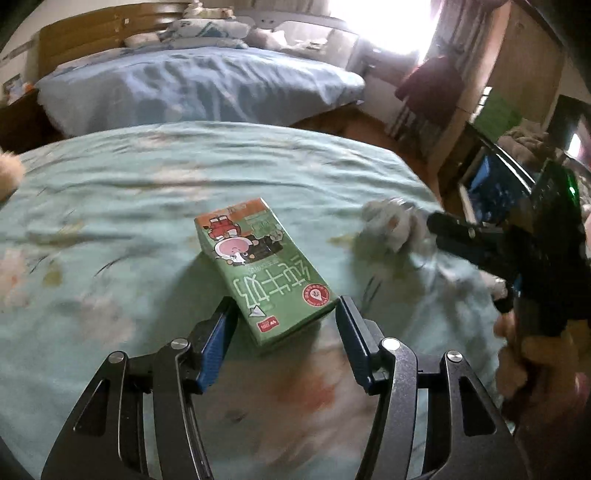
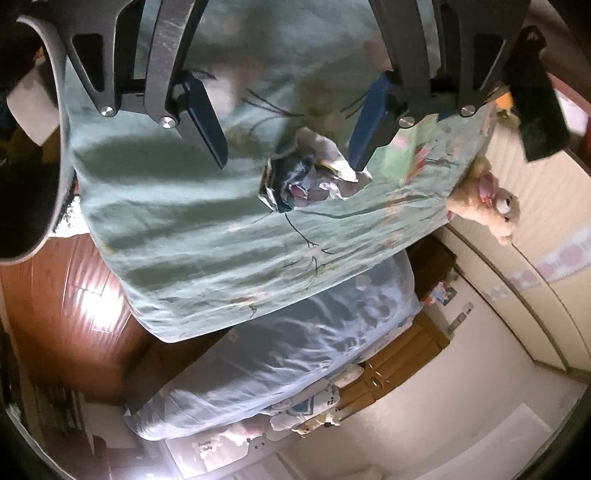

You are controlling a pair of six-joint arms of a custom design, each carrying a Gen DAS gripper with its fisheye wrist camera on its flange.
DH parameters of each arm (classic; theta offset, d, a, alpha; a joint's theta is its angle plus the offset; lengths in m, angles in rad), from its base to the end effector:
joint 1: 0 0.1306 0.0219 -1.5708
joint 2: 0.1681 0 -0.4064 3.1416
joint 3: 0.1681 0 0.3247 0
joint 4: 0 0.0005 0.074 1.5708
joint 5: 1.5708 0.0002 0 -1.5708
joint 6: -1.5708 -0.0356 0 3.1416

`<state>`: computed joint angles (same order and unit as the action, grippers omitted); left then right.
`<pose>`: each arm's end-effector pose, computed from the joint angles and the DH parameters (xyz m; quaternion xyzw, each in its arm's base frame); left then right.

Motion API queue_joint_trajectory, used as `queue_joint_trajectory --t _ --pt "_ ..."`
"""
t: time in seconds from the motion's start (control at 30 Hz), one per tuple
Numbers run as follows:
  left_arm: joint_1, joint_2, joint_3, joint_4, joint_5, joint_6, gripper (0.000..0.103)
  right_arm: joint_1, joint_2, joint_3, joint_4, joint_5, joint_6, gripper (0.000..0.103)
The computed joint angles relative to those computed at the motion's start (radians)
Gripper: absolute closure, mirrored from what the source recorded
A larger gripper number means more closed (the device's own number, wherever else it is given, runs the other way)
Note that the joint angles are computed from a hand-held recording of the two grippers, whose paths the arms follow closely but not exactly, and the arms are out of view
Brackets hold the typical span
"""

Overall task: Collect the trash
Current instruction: 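Grasp the green milk carton with the left tool while the right tool grasps the foil wrapper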

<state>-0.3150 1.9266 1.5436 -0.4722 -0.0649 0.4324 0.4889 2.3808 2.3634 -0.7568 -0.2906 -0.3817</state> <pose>0.5692 -0.1836 0.2784 -0.0663 0.9339 -0.0995 0.3370 0.6671 0.3659 0.2762 -0.1049 0.9077 0.2828 0.2917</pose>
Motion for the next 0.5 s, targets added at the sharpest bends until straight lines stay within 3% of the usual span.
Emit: queue_joint_trajectory --t 0.07,0.13,0.23,0.3,0.37,0.43,0.47,0.5 --pt "-0.006 -0.019 -0.029 0.006 -0.045 0.024 0.045 0.005 0.030 0.057 -0.045 0.001 0.000 0.032" --pt "-0.015 -0.022 -0.034 0.000 -0.087 0.043 0.036 0.011 0.064 0.118 -0.083 0.003 0.000 0.032" --pt "-0.036 -0.015 -0.022 -0.007 -0.160 0.076 0.030 0.022 0.070 0.119 -0.073 0.039 0.019 0.037" --pt "-0.042 -0.003 -0.001 -0.024 -0.184 0.092 0.028 0.026 0.060 0.095 -0.054 0.057 0.025 0.072" --pt "-0.051 0.018 0.030 -0.051 -0.233 0.103 0.029 0.028 0.052 0.082 -0.060 0.066 0.022 0.083" --pt "-0.048 0.035 0.051 -0.073 -0.245 0.109 0.035 0.027 0.026 0.031 -0.033 0.069 0.022 0.084" --pt "-0.043 0.038 0.051 -0.073 -0.230 0.111 0.051 0.027 0.006 -0.007 -0.013 0.066 0.021 0.084" --pt "-0.037 0.040 0.051 -0.071 -0.213 0.117 0.050 0.026 -0.012 -0.041 0.007 0.062 0.018 0.084"
